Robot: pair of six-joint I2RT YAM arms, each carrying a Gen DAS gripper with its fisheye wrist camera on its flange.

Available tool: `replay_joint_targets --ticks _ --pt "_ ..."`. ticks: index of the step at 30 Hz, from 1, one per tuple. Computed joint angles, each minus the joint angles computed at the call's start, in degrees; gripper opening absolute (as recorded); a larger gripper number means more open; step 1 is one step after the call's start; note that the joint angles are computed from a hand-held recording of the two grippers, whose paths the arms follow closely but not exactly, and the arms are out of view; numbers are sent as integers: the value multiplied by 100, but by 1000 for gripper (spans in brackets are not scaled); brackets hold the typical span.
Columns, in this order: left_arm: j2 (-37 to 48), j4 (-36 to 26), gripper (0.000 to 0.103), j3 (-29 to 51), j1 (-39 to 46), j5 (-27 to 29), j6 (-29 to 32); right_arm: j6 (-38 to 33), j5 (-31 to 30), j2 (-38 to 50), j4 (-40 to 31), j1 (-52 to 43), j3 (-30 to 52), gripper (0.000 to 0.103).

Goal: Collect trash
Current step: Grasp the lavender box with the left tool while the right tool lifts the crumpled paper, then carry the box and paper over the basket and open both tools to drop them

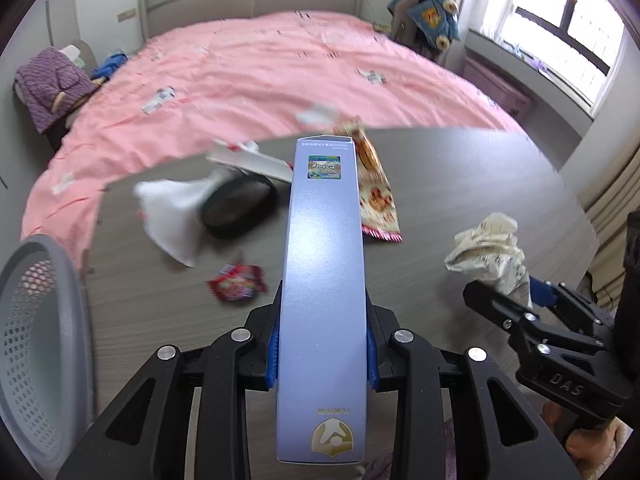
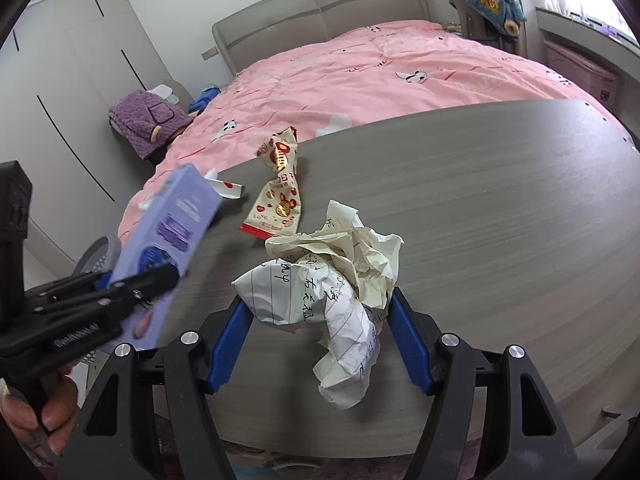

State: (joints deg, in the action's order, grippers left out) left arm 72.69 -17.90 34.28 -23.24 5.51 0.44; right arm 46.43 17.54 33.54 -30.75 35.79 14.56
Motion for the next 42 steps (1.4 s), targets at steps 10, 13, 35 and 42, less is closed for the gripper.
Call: replay_joint_targets --ticks 10,13,35,42 --pt "-1429 -527 31 -304 2139 386 900 629 722 1317 514 1441 600 66" --pt "-1431 -583 31 -299 2949 739 1253 690 893 2011 858 1890 939 66" --pt "427 -148 31 417 7032 2013 3220 -759 70 6237 2295 2509 4125 66" --pt "1052 -44 31 757 7117 2009 3172 -1102 -223 7077 2160 2440 5100 66"
